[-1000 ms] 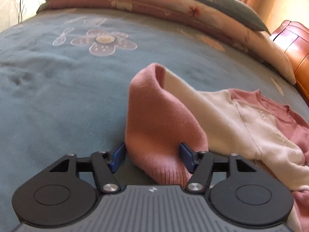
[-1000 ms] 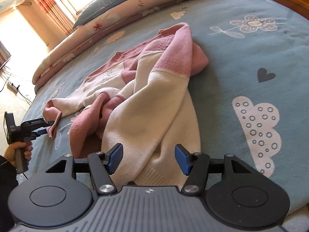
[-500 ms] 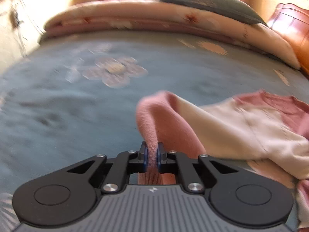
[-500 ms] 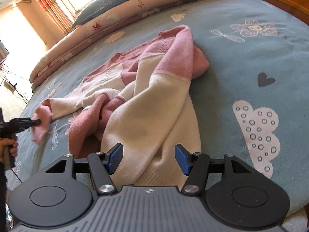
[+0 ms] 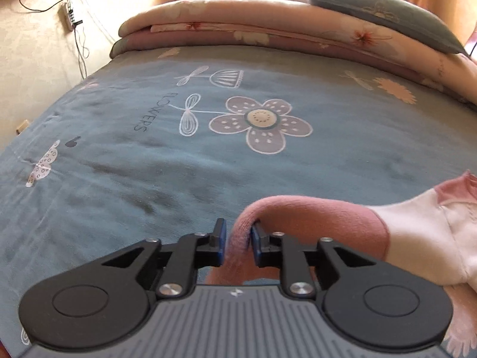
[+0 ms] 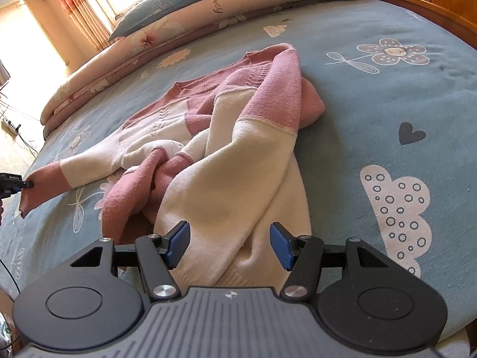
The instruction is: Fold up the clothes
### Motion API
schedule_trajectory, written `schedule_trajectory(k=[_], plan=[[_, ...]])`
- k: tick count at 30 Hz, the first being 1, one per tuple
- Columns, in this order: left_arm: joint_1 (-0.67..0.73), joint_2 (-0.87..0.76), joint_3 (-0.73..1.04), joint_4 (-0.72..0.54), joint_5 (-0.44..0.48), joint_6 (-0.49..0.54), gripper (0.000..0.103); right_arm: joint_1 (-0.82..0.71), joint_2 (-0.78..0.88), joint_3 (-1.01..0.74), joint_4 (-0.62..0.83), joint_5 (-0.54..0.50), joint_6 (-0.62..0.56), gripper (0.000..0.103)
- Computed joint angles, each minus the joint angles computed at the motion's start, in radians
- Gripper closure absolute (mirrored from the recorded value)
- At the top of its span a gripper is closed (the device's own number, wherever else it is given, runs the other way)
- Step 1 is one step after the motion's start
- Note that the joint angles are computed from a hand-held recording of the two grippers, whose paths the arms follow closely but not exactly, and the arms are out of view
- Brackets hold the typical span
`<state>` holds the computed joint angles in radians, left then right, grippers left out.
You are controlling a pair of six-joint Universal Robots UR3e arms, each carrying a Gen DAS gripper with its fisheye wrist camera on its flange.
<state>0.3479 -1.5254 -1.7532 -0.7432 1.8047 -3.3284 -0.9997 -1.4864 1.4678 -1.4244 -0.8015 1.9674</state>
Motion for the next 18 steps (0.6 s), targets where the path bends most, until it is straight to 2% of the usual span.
schedule_trajectory(k=[9, 13, 15, 18], plan=[[-0.022, -0.029, 0.006, -0.013, 0.130, -0.054, 0.076, 0.007, -0.015, 0.018, -0.021, -0.006, 0.004, 0.039], [-0.021, -0.011, 0.007, 0.019, 0.076, -0.040, 0.075, 0.012, -0.018, 0.018, -0.012, 0.002, -0.008, 0.039], [-0.050, -0.035, 0.040, 0.032, 0.048, -0.017, 0.067, 0.013, -0.017, 0.013, -0.001, 0.011, -0.021, 0.039], [-0.115, -0.092, 0.093, 0.050, 0.000, -0.004, 0.062, 0.017, -0.006, -0.021, 0.030, 0.031, -0.040, 0.039]])
